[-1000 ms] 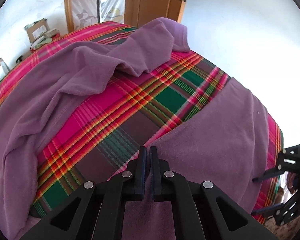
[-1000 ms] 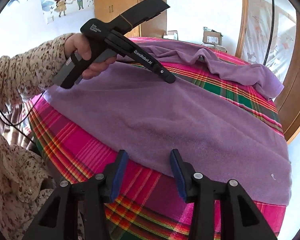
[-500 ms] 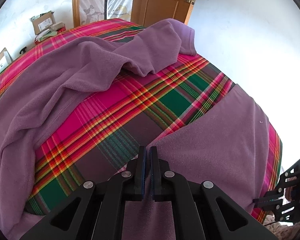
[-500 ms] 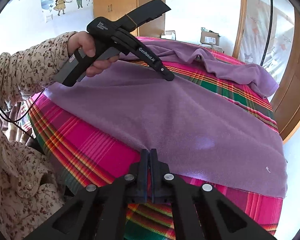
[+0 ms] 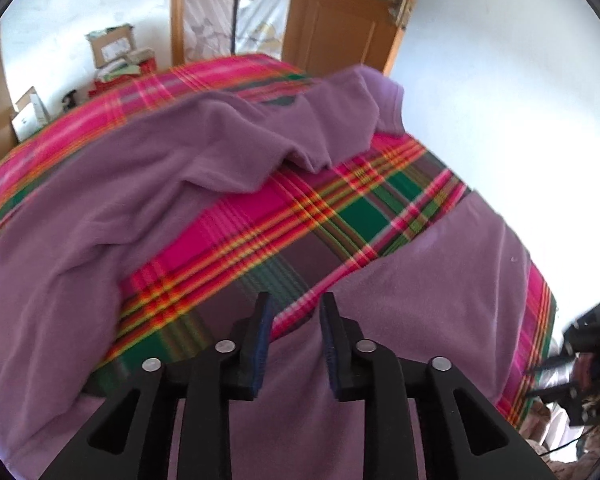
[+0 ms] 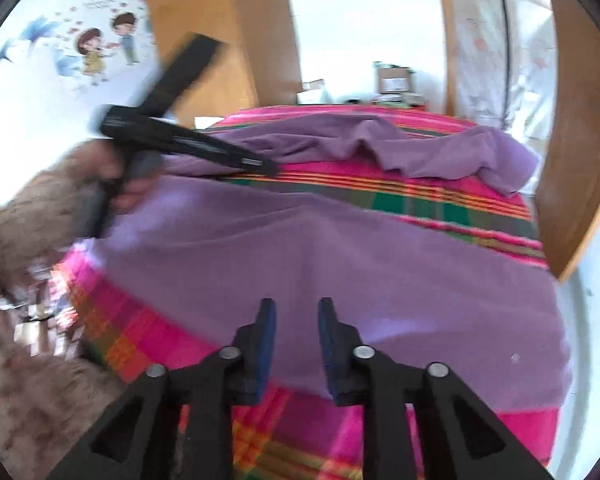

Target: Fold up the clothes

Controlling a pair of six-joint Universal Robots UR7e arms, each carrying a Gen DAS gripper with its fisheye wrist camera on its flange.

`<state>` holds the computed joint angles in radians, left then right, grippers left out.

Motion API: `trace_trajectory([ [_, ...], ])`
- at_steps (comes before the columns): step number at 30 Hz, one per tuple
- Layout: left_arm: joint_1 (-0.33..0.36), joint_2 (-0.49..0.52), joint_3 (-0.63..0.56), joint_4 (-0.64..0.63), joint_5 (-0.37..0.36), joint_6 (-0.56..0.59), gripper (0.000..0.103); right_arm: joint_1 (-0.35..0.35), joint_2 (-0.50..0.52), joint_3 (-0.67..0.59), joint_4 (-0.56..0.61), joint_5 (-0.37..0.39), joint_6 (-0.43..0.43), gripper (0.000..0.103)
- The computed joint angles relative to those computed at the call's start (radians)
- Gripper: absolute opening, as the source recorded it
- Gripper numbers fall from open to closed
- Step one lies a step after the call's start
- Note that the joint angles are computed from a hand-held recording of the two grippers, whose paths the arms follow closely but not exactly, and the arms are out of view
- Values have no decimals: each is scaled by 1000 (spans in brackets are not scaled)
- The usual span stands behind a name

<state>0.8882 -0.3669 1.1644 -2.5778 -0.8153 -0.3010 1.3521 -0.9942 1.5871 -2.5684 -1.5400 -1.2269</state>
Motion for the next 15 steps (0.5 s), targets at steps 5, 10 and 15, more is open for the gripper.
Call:
trace_trajectory([
  [5,-28,-94,160,-71,58,-81,26,12,57,-10,-111,-74,46,27],
  [10,-46,-206,366,-110,121,-246,26,-3,42,41,-180,-96,-32,35],
  [15,-76,-319,568,-84,208,-479,26,-22,15,68,-193,-78,-32,37],
])
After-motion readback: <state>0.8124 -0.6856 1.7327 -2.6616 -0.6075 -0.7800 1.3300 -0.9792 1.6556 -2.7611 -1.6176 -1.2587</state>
